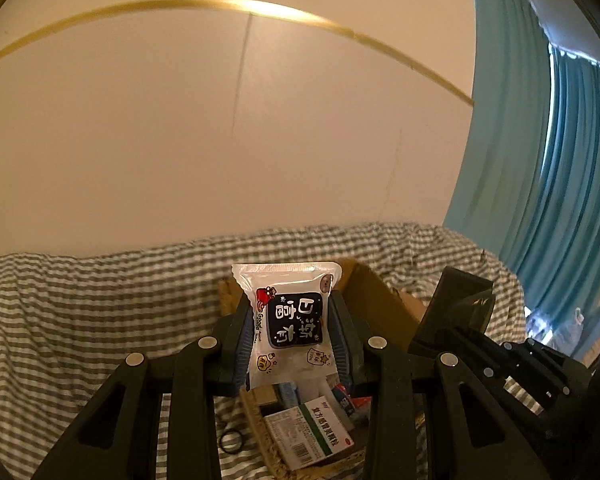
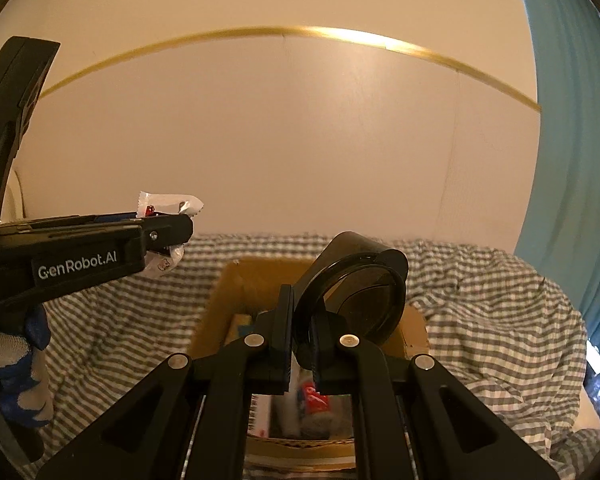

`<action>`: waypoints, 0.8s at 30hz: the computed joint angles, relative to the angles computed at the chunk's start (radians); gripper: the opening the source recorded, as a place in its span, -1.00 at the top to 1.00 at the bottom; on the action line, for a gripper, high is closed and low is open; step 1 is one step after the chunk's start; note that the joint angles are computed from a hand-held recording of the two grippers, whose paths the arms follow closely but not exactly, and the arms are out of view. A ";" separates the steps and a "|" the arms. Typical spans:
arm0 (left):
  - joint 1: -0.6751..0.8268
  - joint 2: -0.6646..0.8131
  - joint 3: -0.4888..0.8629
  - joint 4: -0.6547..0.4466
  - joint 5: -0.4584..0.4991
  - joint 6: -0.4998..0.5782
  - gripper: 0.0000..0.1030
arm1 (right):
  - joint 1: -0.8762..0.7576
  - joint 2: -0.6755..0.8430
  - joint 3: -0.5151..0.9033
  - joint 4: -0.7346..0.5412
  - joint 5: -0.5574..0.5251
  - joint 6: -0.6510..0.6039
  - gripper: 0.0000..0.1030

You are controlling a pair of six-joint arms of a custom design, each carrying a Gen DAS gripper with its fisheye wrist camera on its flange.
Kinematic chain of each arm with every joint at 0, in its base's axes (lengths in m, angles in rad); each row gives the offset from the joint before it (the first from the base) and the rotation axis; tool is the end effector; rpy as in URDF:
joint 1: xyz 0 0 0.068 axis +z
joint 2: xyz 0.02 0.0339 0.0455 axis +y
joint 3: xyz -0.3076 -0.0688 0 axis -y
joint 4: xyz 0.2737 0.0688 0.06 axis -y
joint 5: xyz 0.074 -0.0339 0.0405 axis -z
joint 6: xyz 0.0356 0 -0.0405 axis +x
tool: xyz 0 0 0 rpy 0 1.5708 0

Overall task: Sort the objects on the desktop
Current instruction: 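Carry the sachet and lens cap over the cardboard box and release both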

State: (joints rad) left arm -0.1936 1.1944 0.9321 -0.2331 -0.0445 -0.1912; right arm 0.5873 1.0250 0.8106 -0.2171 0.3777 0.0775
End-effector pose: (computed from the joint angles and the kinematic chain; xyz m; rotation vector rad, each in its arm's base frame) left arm 0.2782 -0.0529 0.3345 -0.0250 2.0710 -0.1909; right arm 0.2052 0.1208 0.3320 -0.2615 1.9531 0.0554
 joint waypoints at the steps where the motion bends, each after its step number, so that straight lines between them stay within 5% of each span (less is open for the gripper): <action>1: 0.001 0.024 0.006 0.008 0.006 0.002 0.31 | -0.032 0.011 0.004 -0.004 -0.034 -0.007 0.87; 14: 0.014 0.346 0.118 0.067 0.087 -0.006 0.26 | -0.233 0.206 0.026 0.047 -0.225 -0.073 0.87; 18: 0.003 0.412 0.148 0.080 0.072 -0.014 -0.34 | -0.245 0.249 0.026 0.063 -0.229 -0.070 0.78; 24: 0.017 0.406 0.132 0.085 0.090 -0.035 -0.55 | -0.248 0.260 0.012 0.075 -0.222 -0.072 0.37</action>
